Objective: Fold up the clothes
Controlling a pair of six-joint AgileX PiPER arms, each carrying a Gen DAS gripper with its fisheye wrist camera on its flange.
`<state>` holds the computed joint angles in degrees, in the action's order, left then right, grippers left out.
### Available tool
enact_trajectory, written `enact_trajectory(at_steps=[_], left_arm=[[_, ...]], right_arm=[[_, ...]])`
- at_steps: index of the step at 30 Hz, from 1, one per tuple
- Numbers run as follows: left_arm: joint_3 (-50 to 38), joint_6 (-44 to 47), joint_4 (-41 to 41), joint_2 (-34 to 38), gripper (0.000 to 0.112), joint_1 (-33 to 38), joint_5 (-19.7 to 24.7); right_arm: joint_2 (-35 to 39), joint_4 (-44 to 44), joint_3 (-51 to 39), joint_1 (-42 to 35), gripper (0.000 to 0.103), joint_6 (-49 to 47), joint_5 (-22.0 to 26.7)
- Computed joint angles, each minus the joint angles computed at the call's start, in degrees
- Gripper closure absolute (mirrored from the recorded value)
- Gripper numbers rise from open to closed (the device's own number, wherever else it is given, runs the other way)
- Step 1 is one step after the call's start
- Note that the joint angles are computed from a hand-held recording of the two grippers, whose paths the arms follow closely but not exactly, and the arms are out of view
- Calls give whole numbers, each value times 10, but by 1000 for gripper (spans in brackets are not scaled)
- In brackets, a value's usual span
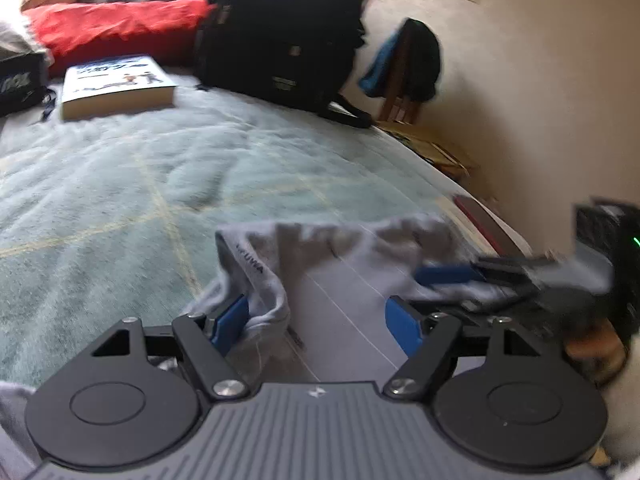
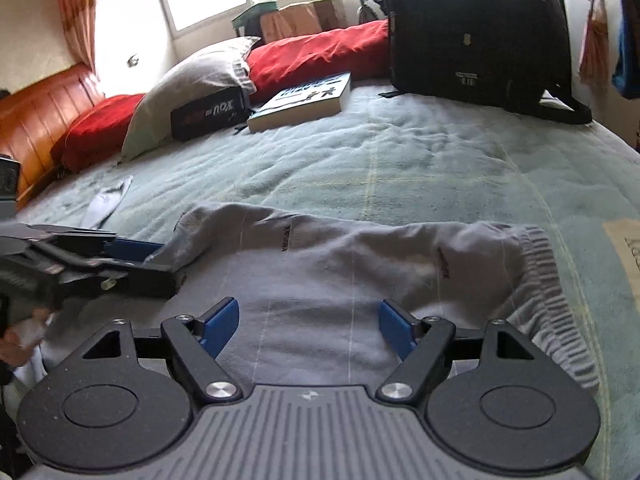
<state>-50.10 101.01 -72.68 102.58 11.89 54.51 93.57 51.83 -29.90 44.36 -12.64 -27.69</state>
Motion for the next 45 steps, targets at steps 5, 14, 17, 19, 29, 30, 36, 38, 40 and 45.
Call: enact_trajectory(at_steps=[5,14,17,19,29,30,36,38,40,45], left_arm=[[-117,-153,34,80,36,-35,46],[-256,-326,18,186,37,-43,101],[-254,-319,33,179,37,-49,86],[-249,-306,45,167,37,-51,80],[-172,-244,73,40,35,4,26],[-155,-224,69,21,34,10,32],[-48,-116,60,-53,31,5,48],[-28,-90,51,-50,31,-14,29],[-10,-65,40,-44,31,-33,10],[-25,-56,-23,14,32,-74,-104]], right_arm=[[-4,-16,17,8,20,38,-18],[-1,-74,39,8,18,105,-44],[-2,-92,47,6,18,128,-52],[-2,-99,50,6,17,140,-57],[-13,-61,52,27,14,120,-63],[-20,-51,54,33,14,113,-64],[-71,92,84,111,13,-13,-125],[-78,104,94,116,13,-25,-140],[-82,101,101,105,13,-25,-139],[-52,41,106,41,13,-9,-137]])
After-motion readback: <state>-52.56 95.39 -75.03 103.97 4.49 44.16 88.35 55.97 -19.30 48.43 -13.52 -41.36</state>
